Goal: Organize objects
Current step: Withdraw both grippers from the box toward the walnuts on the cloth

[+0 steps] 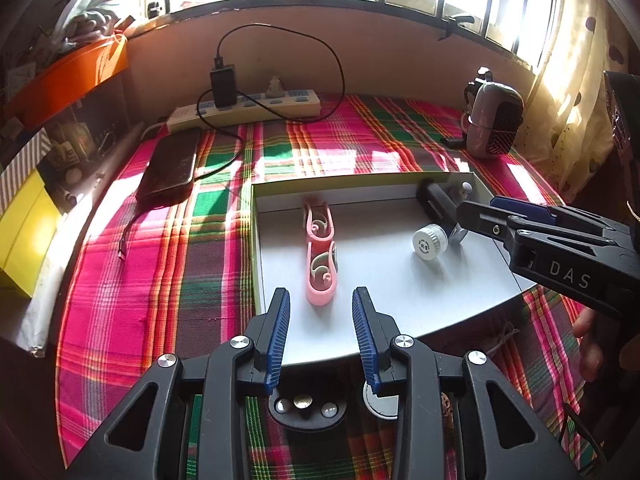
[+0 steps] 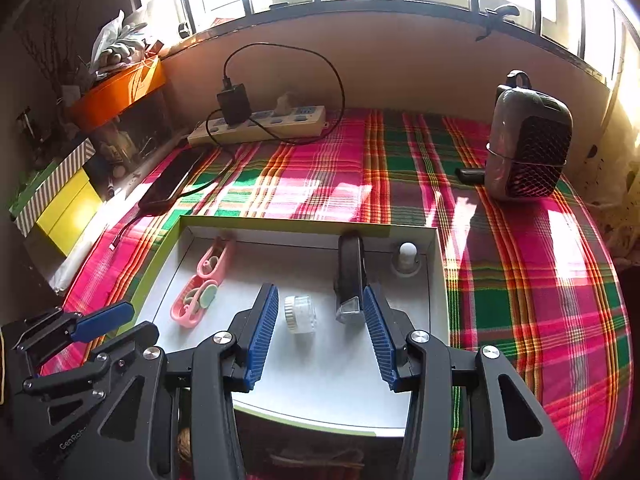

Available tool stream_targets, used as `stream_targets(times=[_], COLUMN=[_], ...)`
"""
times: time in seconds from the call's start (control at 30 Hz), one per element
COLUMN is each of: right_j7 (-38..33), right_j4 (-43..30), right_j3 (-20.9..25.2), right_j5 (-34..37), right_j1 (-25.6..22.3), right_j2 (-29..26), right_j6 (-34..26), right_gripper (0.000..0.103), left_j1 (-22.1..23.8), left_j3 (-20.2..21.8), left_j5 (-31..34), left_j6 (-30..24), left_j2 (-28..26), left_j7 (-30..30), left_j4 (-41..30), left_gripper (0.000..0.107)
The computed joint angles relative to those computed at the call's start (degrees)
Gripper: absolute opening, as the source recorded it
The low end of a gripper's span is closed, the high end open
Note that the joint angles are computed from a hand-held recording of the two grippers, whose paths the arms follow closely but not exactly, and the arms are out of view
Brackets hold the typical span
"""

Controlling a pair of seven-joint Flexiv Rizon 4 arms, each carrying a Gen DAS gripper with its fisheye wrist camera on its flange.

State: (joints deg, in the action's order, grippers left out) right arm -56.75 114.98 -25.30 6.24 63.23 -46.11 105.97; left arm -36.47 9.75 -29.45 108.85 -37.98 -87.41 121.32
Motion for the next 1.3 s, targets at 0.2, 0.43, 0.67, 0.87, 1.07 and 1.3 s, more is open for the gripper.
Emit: stream_targets(times=[0.2,0.43,0.67,0.87,1.07,1.3], right_j7=[-0.42,-1.23,-2.67,-3.75,-5.62,-8.05], right_j4=[2.96,6.3,9.49,11.02,11.71,11.68], right_j3=[-2.18,-4.35,-3.6,-0.31,2.15,5.12], right_j5=[2.87,7.74,11.95,13.86,14.94,16.23], right_j1=[3.65,8.21,10.65,10.03,10.29,10.38], right_j2=[0.38,0.25,0.62,0.77,0.83,0.87], right_j6=[2.02,4.22,6.67,8.54,9.61,10.85], right_gripper=[0.046,0.046,0.046,0.046,0.053,0.053], left_j1=[-1.72,-1.05,4.91,10.19,16.46,20.72], left_j3=[0.97,-1.46,-7.14,-10.41,-13.81,-15.41], left_j5=[-1.55,-3.75,-0.29,4.9,13.2,19.95], left_j6=[2.82,6.04,9.51,11.8,13.98,15.57], left_j2=[1.13,2.2,3.58,4.24,4.15,3.48], left_j7=[0.09,1.52,-0.26,-3.68,-8.26,-11.51], left_j4=[2.84,6.0,10.08,13.36,15.7,17.06], left_gripper=[0.031,0.031,0.031,0.031,0.031,0.031])
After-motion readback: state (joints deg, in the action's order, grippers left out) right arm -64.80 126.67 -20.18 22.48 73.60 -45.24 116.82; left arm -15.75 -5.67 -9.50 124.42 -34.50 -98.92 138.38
